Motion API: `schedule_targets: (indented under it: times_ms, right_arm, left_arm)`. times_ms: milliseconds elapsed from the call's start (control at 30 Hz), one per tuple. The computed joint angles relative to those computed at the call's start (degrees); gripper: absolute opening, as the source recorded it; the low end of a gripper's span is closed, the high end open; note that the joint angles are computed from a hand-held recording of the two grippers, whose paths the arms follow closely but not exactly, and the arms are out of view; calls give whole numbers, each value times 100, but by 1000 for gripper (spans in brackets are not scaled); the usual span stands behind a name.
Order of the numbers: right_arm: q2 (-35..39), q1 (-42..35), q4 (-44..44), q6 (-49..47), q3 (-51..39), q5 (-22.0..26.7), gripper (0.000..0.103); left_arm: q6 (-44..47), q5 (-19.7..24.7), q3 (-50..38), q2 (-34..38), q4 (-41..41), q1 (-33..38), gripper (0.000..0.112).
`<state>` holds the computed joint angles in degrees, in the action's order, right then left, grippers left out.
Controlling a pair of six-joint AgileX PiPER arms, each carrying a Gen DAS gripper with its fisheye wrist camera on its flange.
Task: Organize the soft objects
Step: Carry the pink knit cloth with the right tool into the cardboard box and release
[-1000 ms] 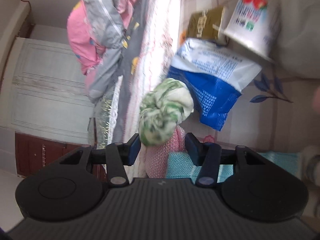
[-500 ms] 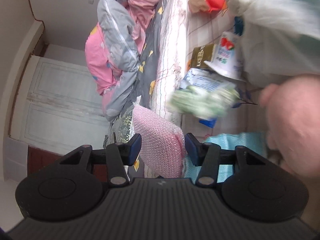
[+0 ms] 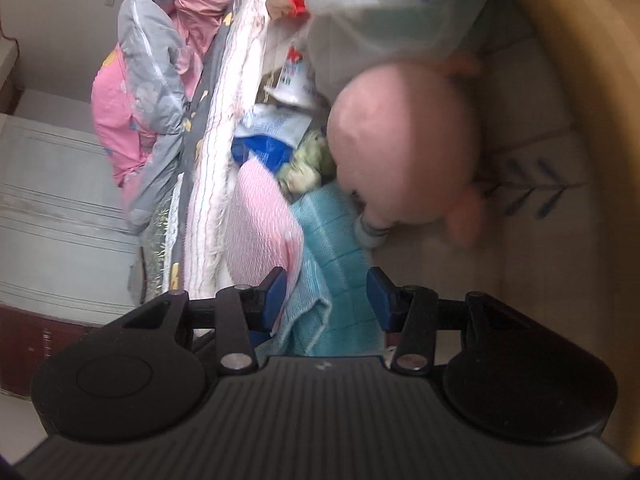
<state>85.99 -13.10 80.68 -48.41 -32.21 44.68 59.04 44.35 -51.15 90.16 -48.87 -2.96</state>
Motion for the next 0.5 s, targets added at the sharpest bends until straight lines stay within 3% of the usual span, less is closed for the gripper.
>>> schedule_targets:
  times_ms: [200, 433, 500]
  right_arm:
    - [-596, 226, -461, 280, -462, -348, 45]
    - [47, 568, -766, 629, -1562, -479, 45]
    - [330, 758, -876, 794, -1984, -469, 45]
  left_arm:
    - [105, 190, -55, -137, -397, 507, 74]
    - [-374, 140, -390, 390, -865, 750, 67]
    - [-490, 0, -481, 589, -893, 694, 60]
